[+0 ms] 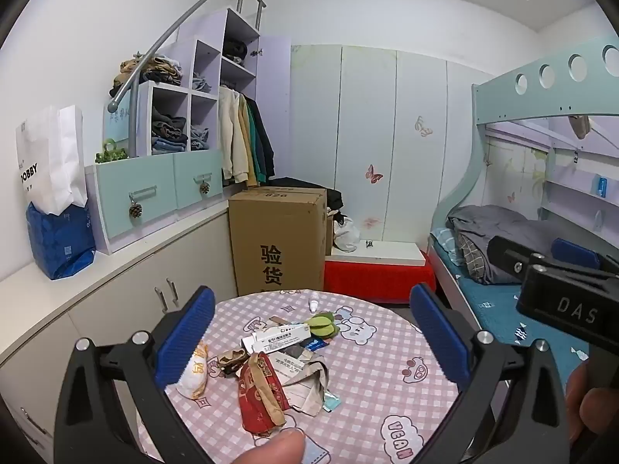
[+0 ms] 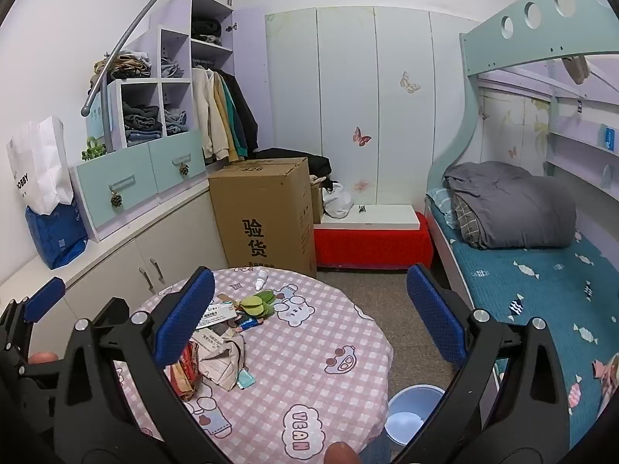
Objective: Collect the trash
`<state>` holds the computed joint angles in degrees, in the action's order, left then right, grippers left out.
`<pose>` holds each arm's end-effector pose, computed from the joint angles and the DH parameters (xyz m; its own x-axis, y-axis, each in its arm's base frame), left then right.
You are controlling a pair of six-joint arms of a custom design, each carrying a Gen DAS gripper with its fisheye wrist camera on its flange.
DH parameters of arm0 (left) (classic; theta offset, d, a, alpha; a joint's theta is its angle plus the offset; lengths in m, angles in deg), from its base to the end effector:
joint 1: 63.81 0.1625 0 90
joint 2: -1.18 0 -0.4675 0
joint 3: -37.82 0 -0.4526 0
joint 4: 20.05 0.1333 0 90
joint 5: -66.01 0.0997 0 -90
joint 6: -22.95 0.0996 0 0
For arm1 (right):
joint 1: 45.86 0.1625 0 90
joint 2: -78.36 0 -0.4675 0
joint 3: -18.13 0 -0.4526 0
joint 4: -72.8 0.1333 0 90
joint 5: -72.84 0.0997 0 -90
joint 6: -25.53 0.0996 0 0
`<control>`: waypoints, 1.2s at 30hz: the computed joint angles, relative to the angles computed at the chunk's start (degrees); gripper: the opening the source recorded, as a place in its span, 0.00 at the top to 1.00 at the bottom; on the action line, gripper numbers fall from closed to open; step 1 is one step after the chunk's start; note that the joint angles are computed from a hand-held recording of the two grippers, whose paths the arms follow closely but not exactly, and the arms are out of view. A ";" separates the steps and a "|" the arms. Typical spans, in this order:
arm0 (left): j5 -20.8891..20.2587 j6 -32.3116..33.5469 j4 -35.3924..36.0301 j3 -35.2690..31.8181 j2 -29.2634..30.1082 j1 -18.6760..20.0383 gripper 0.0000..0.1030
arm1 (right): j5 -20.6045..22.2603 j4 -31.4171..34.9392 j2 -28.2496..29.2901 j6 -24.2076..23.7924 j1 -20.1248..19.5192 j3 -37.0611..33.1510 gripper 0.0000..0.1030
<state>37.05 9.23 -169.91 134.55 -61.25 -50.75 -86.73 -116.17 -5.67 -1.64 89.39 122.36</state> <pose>-0.6331 -0.3732 0.3214 -0.6720 0.3270 -0.6645 0.7406 0.2897 -0.6064 0.4023 -0.3426 0.5622 -0.7362 0.2925 0.6102 -0.5333 0.3043 -0.7893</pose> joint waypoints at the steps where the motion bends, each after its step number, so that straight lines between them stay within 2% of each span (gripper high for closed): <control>1: 0.05 0.13 -0.21 0.03 0.02 -0.01 0.04 | 0.01 0.00 0.00 -0.09 0.02 0.00 0.06; 36: -0.68 0.11 -0.90 0.49 0.13 0.53 0.04 | 0.10 0.01 0.06 -0.17 -0.24 -0.02 0.06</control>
<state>36.37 9.34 -170.81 135.04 -61.12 -50.22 -86.63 -116.17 -5.61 -1.80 89.15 122.34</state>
